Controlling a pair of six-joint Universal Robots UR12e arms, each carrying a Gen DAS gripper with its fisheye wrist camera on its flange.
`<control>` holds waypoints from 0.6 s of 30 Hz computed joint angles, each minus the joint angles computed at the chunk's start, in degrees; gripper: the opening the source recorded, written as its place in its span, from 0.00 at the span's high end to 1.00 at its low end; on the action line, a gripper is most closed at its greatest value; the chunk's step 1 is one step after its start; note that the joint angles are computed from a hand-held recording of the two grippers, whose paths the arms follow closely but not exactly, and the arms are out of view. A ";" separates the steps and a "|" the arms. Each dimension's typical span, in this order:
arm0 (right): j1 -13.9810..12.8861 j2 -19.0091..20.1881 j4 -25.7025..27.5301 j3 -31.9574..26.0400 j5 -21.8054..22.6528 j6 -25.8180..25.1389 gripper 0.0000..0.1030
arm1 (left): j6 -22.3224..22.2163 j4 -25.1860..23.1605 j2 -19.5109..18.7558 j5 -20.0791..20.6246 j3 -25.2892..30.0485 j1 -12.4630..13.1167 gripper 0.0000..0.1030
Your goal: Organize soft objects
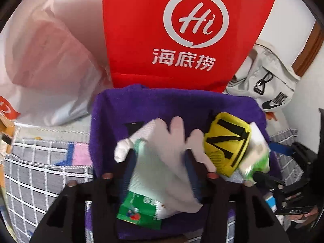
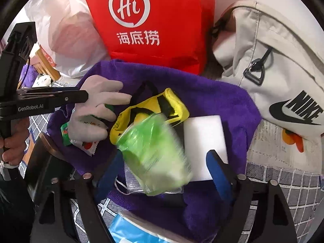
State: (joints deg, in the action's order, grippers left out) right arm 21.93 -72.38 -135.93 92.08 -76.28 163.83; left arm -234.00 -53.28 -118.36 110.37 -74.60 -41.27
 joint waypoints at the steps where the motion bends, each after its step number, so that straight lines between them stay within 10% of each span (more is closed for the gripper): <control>1: -0.10 -0.11 -0.34 0.07 0.12 0.13 0.11 | -0.22 -0.31 0.03 0.20 0.08 -0.04 0.44; 13: -1.96 -1.70 -1.52 0.47 2.53 5.38 0.10 | -2.19 -6.02 0.54 5.48 1.93 -1.47 0.35; 18: -1.13 -2.97 -4.23 1.44 -3.73 6.77 0.10 | -3.08 -8.83 0.66 6.78 3.35 -2.55 0.30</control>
State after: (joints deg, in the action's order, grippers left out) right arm 20.80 -75.35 -140.16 93.51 -80.01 170.60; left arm -237.08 -62.10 -117.69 117.15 -71.25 -43.82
